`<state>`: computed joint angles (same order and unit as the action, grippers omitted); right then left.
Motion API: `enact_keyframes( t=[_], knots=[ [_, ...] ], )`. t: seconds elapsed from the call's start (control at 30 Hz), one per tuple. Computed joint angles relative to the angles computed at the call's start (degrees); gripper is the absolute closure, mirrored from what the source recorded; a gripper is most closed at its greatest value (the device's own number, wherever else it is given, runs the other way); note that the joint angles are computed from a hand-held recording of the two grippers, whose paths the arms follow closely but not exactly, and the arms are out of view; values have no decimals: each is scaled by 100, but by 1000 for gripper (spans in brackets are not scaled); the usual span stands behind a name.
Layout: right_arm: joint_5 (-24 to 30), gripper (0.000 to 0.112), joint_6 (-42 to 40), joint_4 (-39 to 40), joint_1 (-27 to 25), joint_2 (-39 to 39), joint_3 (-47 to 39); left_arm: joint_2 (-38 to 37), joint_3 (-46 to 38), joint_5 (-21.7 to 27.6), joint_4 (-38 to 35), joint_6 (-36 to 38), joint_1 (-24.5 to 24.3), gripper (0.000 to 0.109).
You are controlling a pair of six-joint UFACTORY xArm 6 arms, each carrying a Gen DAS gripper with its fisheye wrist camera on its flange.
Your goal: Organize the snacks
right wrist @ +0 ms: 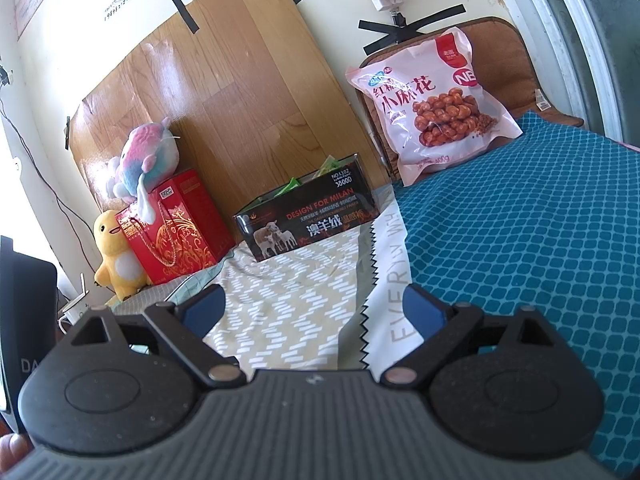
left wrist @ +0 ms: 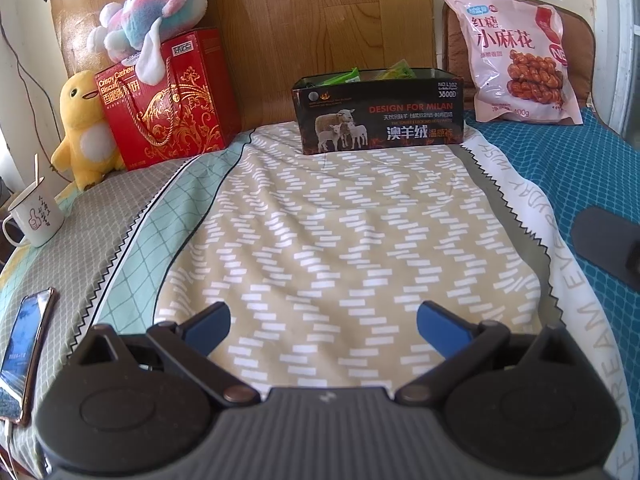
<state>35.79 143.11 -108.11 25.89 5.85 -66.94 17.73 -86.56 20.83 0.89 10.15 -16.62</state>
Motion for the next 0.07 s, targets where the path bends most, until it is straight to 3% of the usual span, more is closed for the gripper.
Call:
enact_keyframes(
  t=[0.07],
  knots=[
    [-20,15,1,-11,-14,2,-8,-6,2,9,-200,171,-6,6]
  ],
)
